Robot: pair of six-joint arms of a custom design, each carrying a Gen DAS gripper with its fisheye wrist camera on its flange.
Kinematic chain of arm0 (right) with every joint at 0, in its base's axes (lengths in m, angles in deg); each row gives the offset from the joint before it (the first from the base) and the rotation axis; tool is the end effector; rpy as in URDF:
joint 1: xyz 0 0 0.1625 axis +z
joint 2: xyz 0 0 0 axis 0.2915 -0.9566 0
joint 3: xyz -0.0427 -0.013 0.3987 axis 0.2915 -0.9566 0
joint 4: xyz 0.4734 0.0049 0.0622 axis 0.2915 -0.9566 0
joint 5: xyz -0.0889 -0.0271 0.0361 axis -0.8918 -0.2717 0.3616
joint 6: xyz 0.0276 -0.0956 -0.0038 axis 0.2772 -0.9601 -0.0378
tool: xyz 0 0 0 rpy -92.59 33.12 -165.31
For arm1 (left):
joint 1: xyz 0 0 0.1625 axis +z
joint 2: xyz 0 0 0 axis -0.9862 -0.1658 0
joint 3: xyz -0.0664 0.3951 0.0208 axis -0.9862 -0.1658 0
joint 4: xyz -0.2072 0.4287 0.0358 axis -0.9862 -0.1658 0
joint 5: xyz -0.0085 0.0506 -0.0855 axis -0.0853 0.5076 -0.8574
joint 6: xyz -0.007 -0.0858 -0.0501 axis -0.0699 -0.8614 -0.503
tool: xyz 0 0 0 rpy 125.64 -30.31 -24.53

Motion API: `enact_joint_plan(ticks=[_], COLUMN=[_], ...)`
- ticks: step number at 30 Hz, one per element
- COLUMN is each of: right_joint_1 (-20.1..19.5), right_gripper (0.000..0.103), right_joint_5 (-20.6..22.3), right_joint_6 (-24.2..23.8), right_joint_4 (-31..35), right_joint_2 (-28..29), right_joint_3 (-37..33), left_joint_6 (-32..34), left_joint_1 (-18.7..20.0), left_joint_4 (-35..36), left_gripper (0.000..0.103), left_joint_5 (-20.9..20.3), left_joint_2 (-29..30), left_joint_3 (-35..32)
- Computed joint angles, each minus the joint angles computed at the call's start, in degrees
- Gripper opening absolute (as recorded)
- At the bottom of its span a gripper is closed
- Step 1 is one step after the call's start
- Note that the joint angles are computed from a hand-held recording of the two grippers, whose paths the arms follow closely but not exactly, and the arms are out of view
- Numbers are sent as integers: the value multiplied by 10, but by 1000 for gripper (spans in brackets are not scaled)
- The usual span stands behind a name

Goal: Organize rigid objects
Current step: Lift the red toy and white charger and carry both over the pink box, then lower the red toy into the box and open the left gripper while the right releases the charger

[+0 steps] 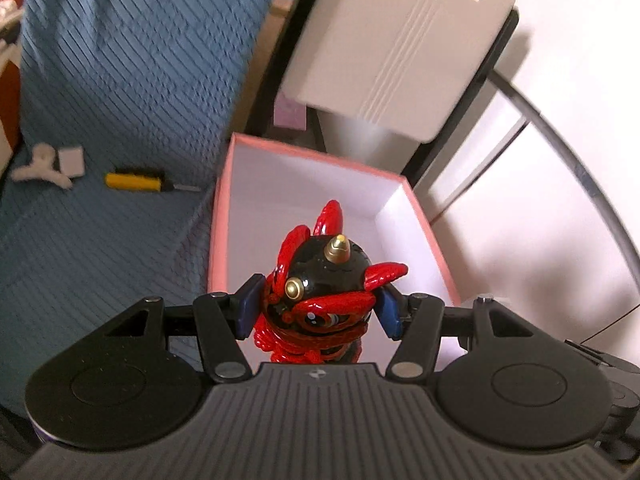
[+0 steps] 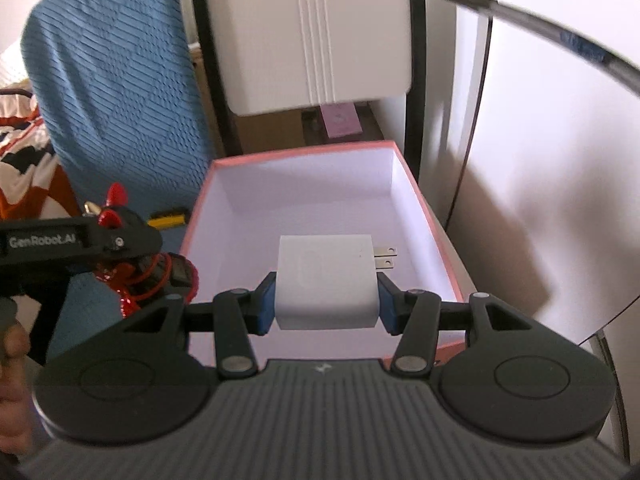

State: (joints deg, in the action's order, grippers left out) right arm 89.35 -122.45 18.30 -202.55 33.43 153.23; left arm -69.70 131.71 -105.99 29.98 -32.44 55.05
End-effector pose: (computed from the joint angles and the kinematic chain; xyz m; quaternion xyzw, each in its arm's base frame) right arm 0.3062 -0.7749 0.3511 0.1708 -0.8936 0.3009 0.2861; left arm -0.3972 -0.8147 0.2262 0.0199 0.9149 -0.3559 0.1896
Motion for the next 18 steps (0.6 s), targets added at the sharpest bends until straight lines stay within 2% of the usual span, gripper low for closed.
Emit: enact_joint_plan(ticks=[8,18], right_joint_1=[-31,-65], right_gripper=[53,53], right_joint_5=[9,15], right_joint_6=[15,29], right_joint_4=[61,140], right_joint_2=[32,75], right_joint_3=[-45,-99], left_joint_6=[-5,-18], left_joint_1=[21,44], left_joint_4=[72,165], left_gripper=[64,64], left_joint_5=[-26,-32], left_joint_2=[79,171], left_joint_3=[-91,-219])
